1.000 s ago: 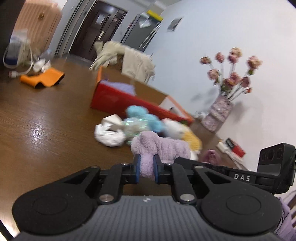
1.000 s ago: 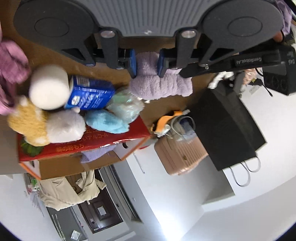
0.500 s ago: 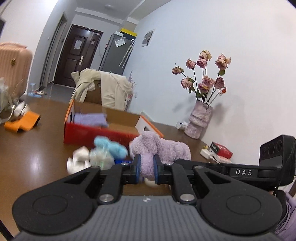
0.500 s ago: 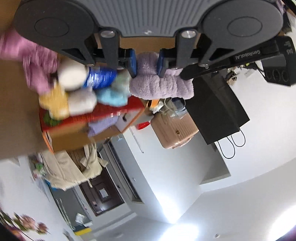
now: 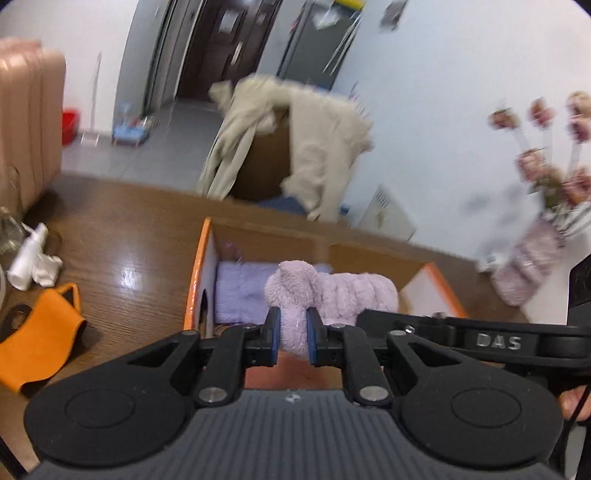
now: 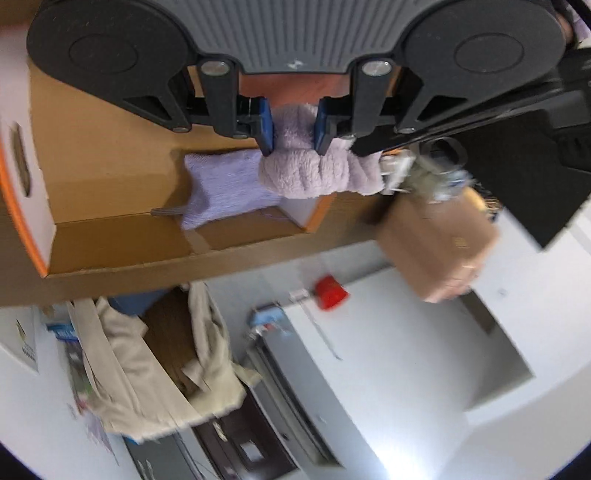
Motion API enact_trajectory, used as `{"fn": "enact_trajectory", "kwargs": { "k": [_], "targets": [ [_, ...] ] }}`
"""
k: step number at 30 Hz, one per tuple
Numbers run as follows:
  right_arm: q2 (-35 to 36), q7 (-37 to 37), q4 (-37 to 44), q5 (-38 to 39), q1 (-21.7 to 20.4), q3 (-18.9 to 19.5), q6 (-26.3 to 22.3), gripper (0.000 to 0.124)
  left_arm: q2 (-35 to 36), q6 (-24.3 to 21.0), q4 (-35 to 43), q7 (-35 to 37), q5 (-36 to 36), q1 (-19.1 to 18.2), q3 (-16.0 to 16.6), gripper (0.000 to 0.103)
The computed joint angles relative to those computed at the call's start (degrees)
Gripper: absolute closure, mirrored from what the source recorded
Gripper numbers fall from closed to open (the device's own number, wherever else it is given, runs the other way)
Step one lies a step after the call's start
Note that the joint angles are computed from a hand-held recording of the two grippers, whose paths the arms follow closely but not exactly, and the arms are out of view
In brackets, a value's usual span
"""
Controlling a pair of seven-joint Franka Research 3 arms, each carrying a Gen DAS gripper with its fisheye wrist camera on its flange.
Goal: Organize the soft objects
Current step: 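Carry the pink headband with the right tool into the box and release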
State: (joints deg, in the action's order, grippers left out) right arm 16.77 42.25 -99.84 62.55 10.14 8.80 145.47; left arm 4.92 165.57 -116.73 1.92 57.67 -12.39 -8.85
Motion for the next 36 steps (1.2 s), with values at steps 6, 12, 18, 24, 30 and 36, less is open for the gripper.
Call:
{"fn": "enact_trajectory", "kwargs": {
  "k": [6, 12, 18, 24, 30, 36],
  "targets": [
    [14.42, 17.64, 15.31, -13.55, 1.14, -1.19, -8.14, 0.097, 5.88, -3.10, 3.40, 2.52, -1.65, -0.89, 1.94, 0.077],
    [15.86, 19.96, 15.94, -18.10, 0.81, 0.62, -5.93, 0.077, 3.09, -3.91, 1.52, -2.81, 6.12, -2.31, 2.88, 0.057],
    [5.73, 11.72, 4.69, -15.00, -0.89, 2.17, 1.49, 0.071, -3.57, -7.77, -2.38, -3.27, 7.40, -1.21, -0.31, 0.051],
    [-8.87, 0.02, -7.51, -5.22, -2.74, -0.29, 2.71, 0.060, -13.49, -10.94, -8.67, -2.00, 6.97, 0.04, -4.84, 0.035],
    [-25.10, -14.58, -21.69, 4.50, -1.53, -6.77, 2.82, 0.051, -24.98, -16.38, -15.88, -4.44, 7.85, 0.83, -10.75, 0.022],
    [-40.85, -32.03, -37.05, 13.96, 2.11, -14.17, 4.69, 0.040, -37.81, -17.67, -25.69, -12.82, 10.11, 0.36, -17.79, 0.011]
  ]
}}
